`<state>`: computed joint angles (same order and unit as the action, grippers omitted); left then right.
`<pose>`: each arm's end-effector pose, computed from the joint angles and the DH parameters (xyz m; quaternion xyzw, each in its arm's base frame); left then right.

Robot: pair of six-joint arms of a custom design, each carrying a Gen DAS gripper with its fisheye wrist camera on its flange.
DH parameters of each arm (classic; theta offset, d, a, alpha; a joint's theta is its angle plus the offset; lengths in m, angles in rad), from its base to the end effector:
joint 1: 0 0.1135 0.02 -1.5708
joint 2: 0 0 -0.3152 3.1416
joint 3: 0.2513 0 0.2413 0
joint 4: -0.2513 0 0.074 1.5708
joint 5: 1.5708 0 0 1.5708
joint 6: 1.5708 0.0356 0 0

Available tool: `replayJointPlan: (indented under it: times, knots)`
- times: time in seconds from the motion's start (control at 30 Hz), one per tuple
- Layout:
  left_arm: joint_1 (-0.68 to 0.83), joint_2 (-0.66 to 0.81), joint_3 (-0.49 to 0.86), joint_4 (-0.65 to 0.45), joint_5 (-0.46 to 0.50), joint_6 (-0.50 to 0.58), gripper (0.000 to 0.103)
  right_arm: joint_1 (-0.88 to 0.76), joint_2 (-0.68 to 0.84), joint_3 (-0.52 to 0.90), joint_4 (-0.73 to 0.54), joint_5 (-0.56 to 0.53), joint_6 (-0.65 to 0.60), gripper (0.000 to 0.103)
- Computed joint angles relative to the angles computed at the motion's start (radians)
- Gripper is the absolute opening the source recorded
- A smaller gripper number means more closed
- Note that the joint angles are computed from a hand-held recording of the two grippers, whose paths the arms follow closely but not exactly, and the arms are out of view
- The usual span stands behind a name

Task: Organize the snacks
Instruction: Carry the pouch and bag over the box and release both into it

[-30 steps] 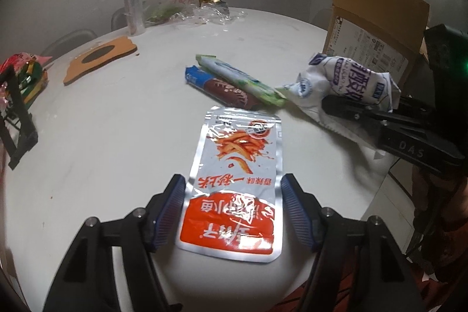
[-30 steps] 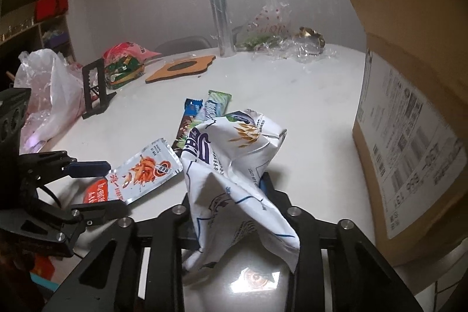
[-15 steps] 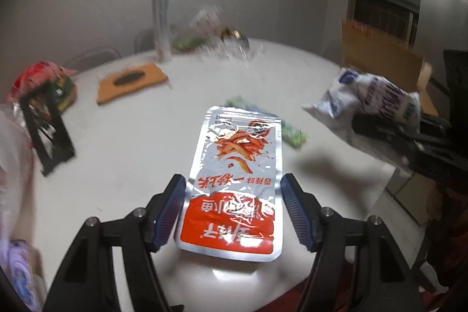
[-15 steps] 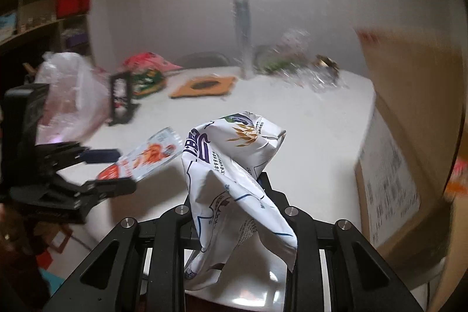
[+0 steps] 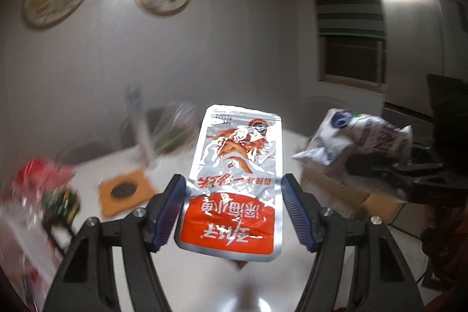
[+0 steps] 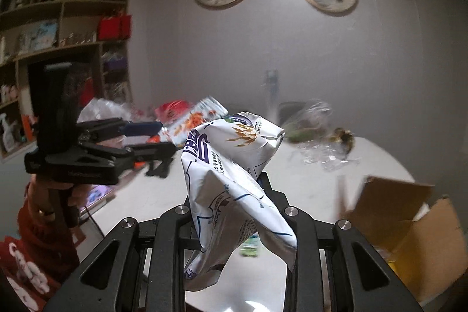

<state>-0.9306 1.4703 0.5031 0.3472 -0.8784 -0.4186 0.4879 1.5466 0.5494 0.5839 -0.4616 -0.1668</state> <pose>0.1708 -0.1835 0.2125 0.0155 0.8278 0.0365 0.5596 0.2457 0.1483 0.2223 -0.3805 0.7314 0.2742 0.4950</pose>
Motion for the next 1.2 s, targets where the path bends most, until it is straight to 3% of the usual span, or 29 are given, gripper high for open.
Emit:
replayJointPlan:
  times: [0.2, 0.37, 0.5, 0.7, 0.9, 1.2]
  knots:
    - [0.051, 0.182, 0.268, 0.008, 0.233, 0.177, 0.065, -0.19, 0.003, 0.058, -0.13, 0.029, -0.053, 0.023]
    - [0.102, 0.367, 0.505, -0.093, 0.403, 0.222, 0.065, -0.279, 0.122, 0.124, -0.22, 0.045, -0.111, 0.023]
    - [0.137, 0.505, 0.69, -0.235, 0.501, 0.22, 0.065, -0.314, 0.238, 0.19, -0.272, 0.045, -0.144, 0.023]
    - [0.17, 0.635, 0.895, -0.412, 0.587, 0.216, 0.065, -0.322, 0.315, 0.246, -0.292, 0.07, -0.163, 0.025]
    - [0.204, 0.683, 0.972, -0.481, 0.638, 0.217, 0.065, -0.318, 0.324, 0.259, -0.286, 0.11, -0.169, 0.033]
    - [0.21, 0.731, 1.06, -0.591, 0.642, 0.232, 0.065, -0.302, 0.315, 0.235, -0.245, 0.167, -0.185, 0.048]
